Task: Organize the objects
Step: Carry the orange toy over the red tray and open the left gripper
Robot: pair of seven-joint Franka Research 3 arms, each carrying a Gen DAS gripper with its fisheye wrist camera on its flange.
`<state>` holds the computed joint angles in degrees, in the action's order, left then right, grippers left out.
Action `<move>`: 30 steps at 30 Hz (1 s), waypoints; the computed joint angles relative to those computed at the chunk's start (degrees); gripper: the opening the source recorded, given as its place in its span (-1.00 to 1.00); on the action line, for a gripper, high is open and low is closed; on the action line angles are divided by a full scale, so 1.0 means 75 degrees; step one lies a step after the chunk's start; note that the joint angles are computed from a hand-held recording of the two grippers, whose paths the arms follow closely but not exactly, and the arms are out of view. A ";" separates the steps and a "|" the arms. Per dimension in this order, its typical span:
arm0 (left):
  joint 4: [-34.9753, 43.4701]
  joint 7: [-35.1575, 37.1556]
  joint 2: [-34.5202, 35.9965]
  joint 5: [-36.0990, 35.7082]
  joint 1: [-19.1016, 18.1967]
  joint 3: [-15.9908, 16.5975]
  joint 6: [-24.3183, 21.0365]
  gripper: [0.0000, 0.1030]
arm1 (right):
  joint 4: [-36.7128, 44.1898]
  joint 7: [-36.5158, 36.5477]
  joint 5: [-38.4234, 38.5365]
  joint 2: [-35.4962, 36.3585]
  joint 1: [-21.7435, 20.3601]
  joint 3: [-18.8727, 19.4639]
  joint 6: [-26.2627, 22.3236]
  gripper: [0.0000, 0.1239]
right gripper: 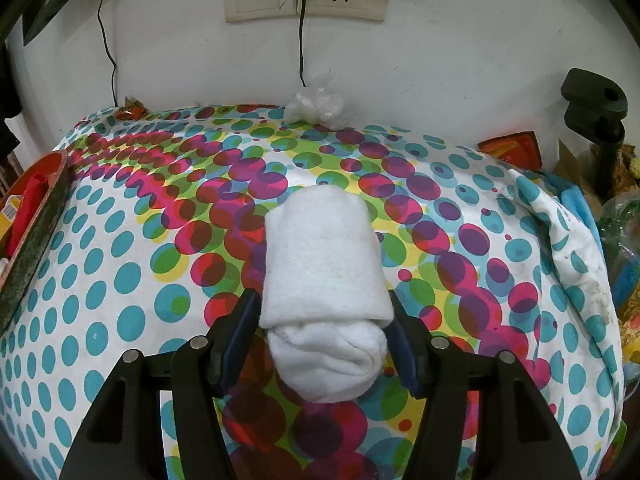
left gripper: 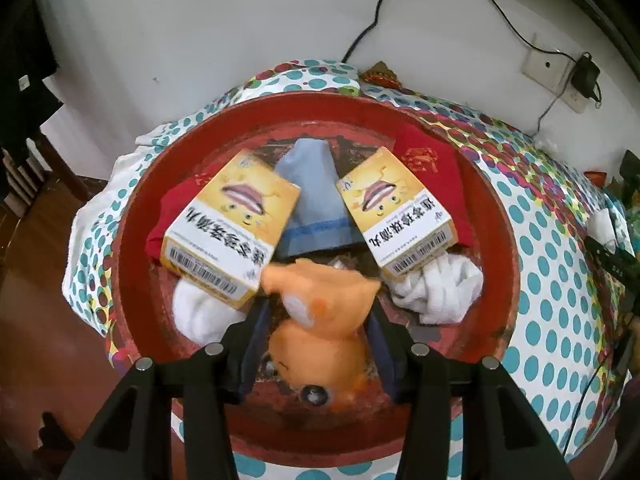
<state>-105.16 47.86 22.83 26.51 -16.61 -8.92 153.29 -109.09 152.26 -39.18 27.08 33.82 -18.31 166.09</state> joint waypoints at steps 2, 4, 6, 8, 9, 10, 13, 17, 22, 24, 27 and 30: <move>-0.0060 0.0095 -0.0020 -0.0111 0.0077 -0.0056 0.0079 0.05 | 0.0035 0.0024 0.0053 0.0020 0.0009 0.0006 -0.0019 -0.11; -0.0086 0.0109 -0.0046 -0.0078 0.0059 -0.0026 0.0079 0.17 | 0.0064 0.0079 0.0051 0.0034 0.0047 -0.0022 -0.0069 -0.14; -0.0184 0.0016 -0.0152 0.0111 -0.0006 0.0067 0.0106 0.22 | 0.0125 0.0141 0.0051 0.0057 0.0078 -0.0026 -0.0172 -0.18; -0.0298 -0.0074 -0.0269 0.0246 -0.0018 0.0109 0.0157 0.34 | 0.0186 0.0138 0.0014 0.0064 0.0083 0.0006 -0.0311 -0.21; -0.0380 -0.0145 -0.0351 0.0365 -0.0037 0.0147 0.0214 0.34 | 0.0220 0.0170 -0.0032 0.0060 0.0106 0.0010 -0.0397 -0.23; -0.0450 -0.0311 -0.0437 0.0575 -0.0102 0.0230 0.0236 0.38 | 0.0233 0.0214 -0.0084 0.0035 0.0105 0.0014 -0.0448 -0.23; -0.0544 -0.0575 -0.0625 0.1130 -0.0217 0.0316 0.0045 0.41 | 0.0307 0.0393 -0.0275 -0.0032 0.0141 0.0089 -0.0593 -0.26; -0.0801 -0.0591 -0.0833 0.1038 -0.0041 0.0133 0.0077 0.46 | 0.0412 0.0217 -0.0198 -0.0104 -0.0048 0.0448 -0.0485 -0.28; -0.1071 -0.0835 -0.1039 0.1139 0.0052 0.0103 0.0178 0.45 | 0.0885 -0.0424 0.0230 0.0071 -0.0043 0.0891 -0.0217 -0.28; -0.1166 -0.0914 -0.1128 0.1145 0.0097 0.0098 0.0195 0.46 | 0.1222 -0.0934 0.0634 0.0218 -0.0065 0.1144 -0.0142 -0.28; -0.1319 -0.0874 -0.1253 0.1060 0.0218 0.0054 0.0283 0.46 | 0.1937 -0.1925 0.1455 0.0583 -0.0209 0.1703 -0.0101 -0.28; -0.1484 -0.0924 -0.1383 0.0985 0.0319 0.0052 0.0390 0.46 | 0.2794 -0.2792 0.2125 0.1063 -0.0282 0.2174 -0.0258 -0.28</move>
<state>-116.28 40.94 12.46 33.90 -14.22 -8.53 156.21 -88.14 131.32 -23.24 35.05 31.70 -2.00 164.15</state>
